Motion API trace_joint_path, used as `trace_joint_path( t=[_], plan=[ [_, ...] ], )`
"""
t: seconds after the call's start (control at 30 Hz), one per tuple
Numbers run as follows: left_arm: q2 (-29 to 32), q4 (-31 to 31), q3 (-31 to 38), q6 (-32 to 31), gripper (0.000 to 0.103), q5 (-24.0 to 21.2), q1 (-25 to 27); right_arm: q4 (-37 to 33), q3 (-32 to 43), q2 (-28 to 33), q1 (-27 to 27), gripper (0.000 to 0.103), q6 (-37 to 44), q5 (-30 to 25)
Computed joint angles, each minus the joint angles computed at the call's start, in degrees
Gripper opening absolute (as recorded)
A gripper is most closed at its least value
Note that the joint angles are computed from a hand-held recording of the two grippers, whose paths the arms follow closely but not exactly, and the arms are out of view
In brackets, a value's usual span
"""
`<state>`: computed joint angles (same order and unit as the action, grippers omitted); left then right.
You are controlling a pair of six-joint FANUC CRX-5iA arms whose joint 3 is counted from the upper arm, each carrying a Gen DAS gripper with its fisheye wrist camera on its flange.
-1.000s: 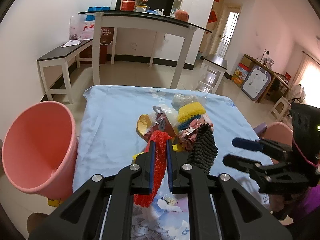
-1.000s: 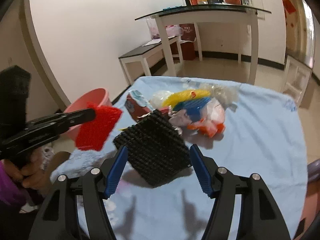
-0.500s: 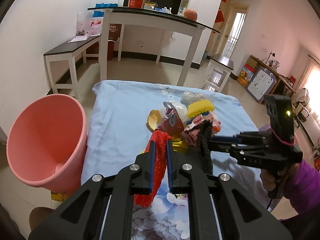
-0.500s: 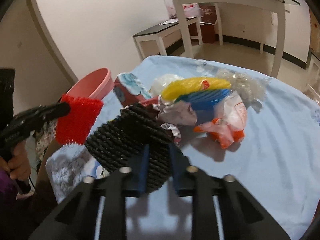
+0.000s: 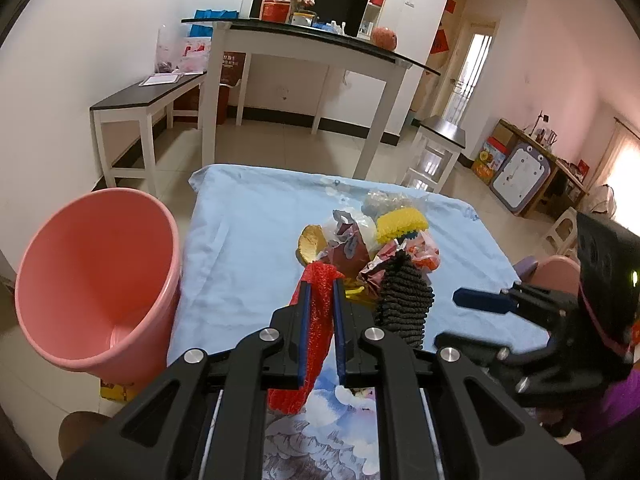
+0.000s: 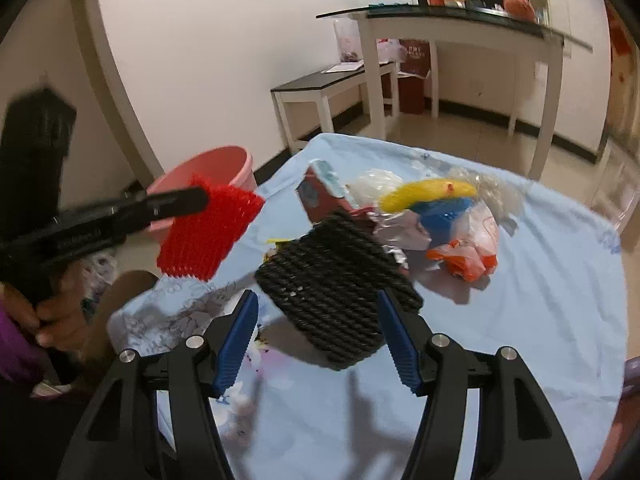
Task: Collect trash
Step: 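Carry both items to the pink bucket and open both grippers to drop them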
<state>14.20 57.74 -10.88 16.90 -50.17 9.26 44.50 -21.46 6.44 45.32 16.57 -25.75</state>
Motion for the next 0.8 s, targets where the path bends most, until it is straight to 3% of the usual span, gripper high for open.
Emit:
trace_joint_path(
  t=[0.23, 0.3, 0.4, 0.47, 0.6, 0.8],
  plan=[
    [-0.65, 2.49, -1.15, -1.84, 0.01, -1.65, 1.82, 5.46, 8.17, 8.28, 6.05, 0.06, -3.01, -16.52],
    [-0.89, 2.91, -1.54, -2.59, 0.01, -2.37, 2.61, 4.89, 10.75, 10.48, 6.61, 0.05, -2.95, -19.51],
    [-1.03, 3.54, -1.79, -3.69, 0.01, -3.25, 3.74, 2.92, 14.41, 13.48, 6.9, 0.025, -3.27, -23.51],
    [-1.08, 4.01, -1.96, -4.48, 0.01, -3.93, 4.56, 1.1, 14.87, 13.61, 6.64, 0.011, -4.12, -23.46],
    [-0.89, 5.15, -2.11, -5.83, 0.01, -4.91, 5.72, 4.06, 11.46, 10.84, 7.02, 0.01, -9.23, -21.13],
    [-0.66, 8.43, -2.34, -7.46, 0.01, -5.38, 6.78, 15.0, 5.05, 4.67, 6.98, 0.01, -17.93, -14.77]
  ],
)
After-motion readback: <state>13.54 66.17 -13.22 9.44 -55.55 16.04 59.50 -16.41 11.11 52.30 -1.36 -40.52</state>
